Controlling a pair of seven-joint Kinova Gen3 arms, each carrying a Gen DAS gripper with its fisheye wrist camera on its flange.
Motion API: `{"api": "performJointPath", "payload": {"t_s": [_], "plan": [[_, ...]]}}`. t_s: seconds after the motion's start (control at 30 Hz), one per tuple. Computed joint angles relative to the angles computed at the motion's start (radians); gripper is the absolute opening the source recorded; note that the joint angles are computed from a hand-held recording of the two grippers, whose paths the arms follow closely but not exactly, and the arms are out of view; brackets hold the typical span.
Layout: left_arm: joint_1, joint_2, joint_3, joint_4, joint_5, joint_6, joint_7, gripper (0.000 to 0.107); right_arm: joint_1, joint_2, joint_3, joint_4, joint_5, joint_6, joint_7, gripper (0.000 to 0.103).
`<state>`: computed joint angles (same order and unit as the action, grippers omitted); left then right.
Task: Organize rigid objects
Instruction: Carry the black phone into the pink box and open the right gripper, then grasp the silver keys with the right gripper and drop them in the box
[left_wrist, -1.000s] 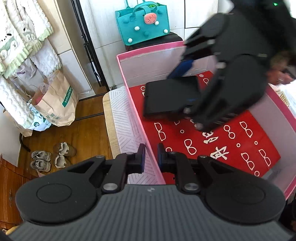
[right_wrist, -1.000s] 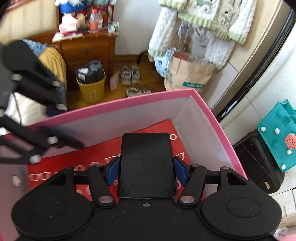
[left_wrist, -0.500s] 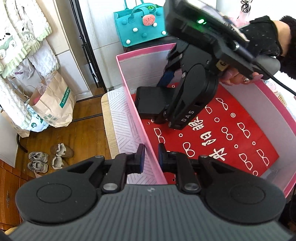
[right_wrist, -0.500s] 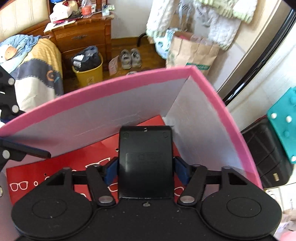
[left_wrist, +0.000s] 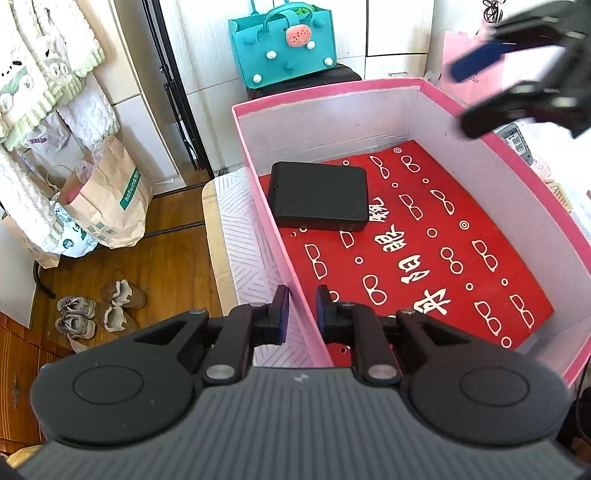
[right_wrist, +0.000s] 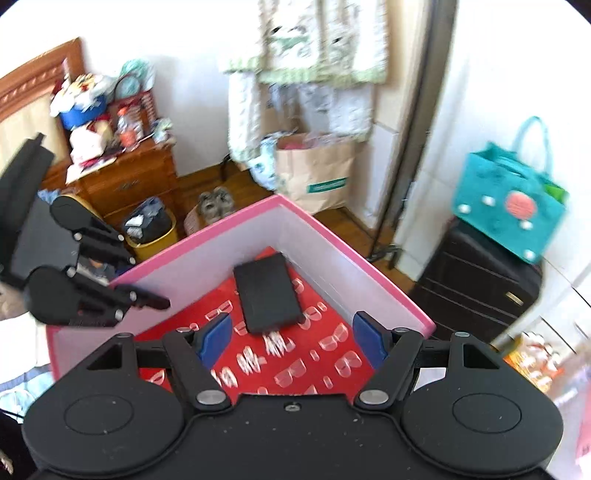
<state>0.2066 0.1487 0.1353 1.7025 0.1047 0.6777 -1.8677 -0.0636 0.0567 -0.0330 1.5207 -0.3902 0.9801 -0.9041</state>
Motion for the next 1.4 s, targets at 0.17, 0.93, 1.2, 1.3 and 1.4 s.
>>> {"api": "performJointPath", "payload": {"t_s": [0.17, 0.93, 1.2, 1.3, 1.4], "plan": [[-0.002, -0.002, -0.001, -0.007, 0.005, 0.031, 0.002, 0.014, 0.011, -0.128, 0.032, 0.124, 0.027, -0.048, -0.053, 0.076], [0.034, -0.045, -0.001, 0.063, -0.082, -0.034, 0.076, 0.012, -0.032, -0.245, 0.169, 0.589, -0.116, -0.359, 0.113, 0.02], [0.04, -0.046, 0.001, 0.064, -0.1, -0.035, 0.098, 0.012, -0.051, -0.221, 0.09, 0.602, 0.006, -0.437, 0.03, 0.005], [0.04, -0.047, 0.002, 0.066, -0.1, -0.037, 0.099, 0.012, -0.068, -0.237, 0.096, 0.601, 0.022, -0.424, 0.044, 0.005], [0.039, -0.046, 0.002, 0.065, -0.1, -0.037, 0.097, 0.012, -0.076, -0.243, 0.145, 0.576, -0.037, -0.368, 0.073, 0.005]]}}
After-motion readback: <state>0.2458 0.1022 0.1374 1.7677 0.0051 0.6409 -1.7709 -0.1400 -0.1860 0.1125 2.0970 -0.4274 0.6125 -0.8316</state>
